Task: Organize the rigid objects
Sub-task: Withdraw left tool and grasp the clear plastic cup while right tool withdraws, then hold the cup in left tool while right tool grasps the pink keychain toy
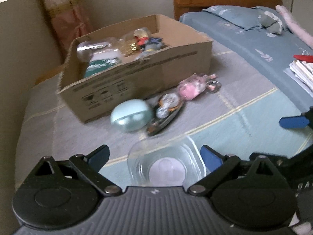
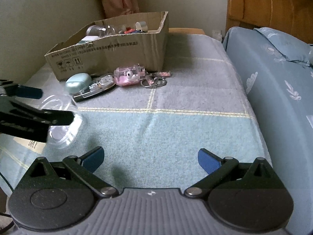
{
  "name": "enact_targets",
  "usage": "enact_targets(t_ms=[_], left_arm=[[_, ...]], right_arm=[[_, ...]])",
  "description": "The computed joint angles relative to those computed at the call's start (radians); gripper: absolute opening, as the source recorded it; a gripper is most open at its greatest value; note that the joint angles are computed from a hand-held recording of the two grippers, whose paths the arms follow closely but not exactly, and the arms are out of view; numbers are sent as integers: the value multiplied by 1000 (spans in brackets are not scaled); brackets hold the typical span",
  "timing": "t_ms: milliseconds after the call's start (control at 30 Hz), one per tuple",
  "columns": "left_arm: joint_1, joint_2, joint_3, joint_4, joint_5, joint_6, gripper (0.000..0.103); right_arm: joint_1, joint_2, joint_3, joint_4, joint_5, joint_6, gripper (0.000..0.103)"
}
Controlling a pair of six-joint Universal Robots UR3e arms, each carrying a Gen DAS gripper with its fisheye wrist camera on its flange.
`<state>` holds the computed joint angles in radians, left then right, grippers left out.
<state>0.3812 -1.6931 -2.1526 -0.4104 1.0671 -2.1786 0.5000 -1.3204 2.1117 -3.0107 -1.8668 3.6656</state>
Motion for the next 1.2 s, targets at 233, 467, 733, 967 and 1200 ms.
enact_targets(t_ms=[233, 467, 733, 967, 1200], left_arm=[[116, -11, -22, -3, -32, 43, 101], [124, -52, -60, 74, -33, 19, 100], [131, -64, -29, -12, -80, 19, 75], [121, -157, 57, 73, -33, -98, 76], [142, -243, 146, 108, -15, -186, 76]], right_arm=[[20, 51, -70, 44, -29, -37, 103], [50, 117, -150, 79, -78, -71, 103], [32, 148, -181, 62, -69, -106, 103], [1, 179, -238, 78, -28, -161, 103], [-32, 235, -341, 117, 16, -214, 103]])
